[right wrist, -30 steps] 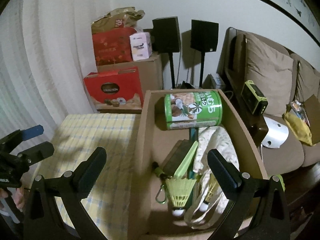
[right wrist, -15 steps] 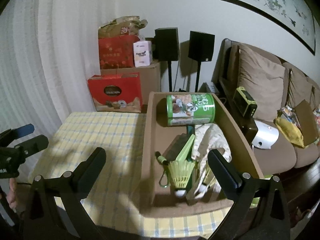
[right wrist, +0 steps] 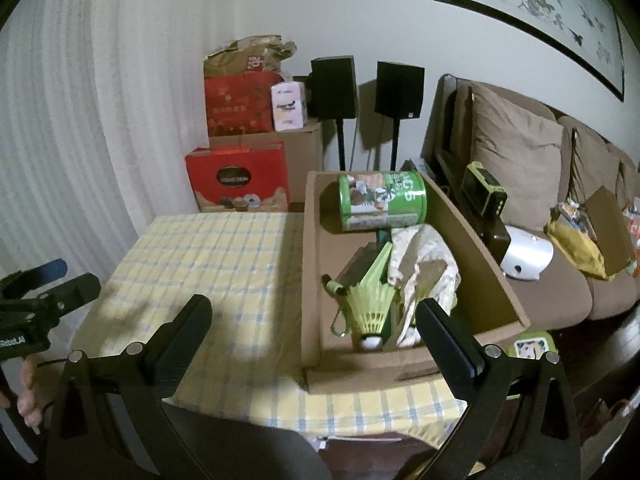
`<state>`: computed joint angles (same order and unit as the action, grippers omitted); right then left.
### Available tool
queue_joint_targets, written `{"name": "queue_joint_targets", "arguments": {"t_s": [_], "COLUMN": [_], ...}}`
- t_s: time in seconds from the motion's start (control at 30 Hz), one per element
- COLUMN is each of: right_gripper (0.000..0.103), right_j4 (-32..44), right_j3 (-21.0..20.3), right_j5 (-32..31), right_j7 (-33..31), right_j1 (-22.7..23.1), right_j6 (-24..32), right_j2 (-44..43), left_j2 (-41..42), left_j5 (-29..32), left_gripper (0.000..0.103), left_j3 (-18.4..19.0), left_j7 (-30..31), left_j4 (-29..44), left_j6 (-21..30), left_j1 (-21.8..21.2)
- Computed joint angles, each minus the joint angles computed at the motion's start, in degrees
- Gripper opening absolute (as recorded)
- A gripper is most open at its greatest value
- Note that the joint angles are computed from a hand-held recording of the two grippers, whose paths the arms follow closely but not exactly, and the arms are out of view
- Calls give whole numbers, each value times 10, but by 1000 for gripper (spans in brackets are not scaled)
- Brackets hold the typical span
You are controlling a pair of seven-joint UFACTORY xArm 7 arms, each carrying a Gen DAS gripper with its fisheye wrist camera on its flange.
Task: Organize objects
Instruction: 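Open the right gripper and withdraw both grippers from the tray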
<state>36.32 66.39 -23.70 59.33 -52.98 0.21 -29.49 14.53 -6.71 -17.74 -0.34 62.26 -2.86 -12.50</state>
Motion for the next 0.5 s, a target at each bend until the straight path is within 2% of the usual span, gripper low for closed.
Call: {"name": "queue_joint_targets", "arguments": {"t_s": [0.07,0.13,0.23,0.37,0.47,0.5], "right_gripper": [102,102,102,102,102,102], "right_j4": [-6,-9,-16,-19,-22,-22], "right_j3": [-3,-4,-12,-19,-26,-28], "right_j5": [2,3,1,-5,-10,-11], "right_j7": [2,5,11,20,29,31], "right_j1": [11,18,32,41,47,49], "right_j6": [3,11,13,22,23,23], "right_j2": [-6,-13,-13,-17,-21,-21], "left_j2": [-6,-12,-16,-21,-24,-24], "left_j5": [11,34,51,85,98,98], "left_gripper": [103,103,103,103,103,103], "left_j3": [28,79,94,152,156,142], "left_j7": [-13,-37,-54,-95,-107,-104], "left_j4": [-7,-17,-24,-32,-37,-36], "left_j6": [-3,-7,-7,-13,-17,-16], "left_j1": [-27,-74,-86,-138,-140,-125]}}
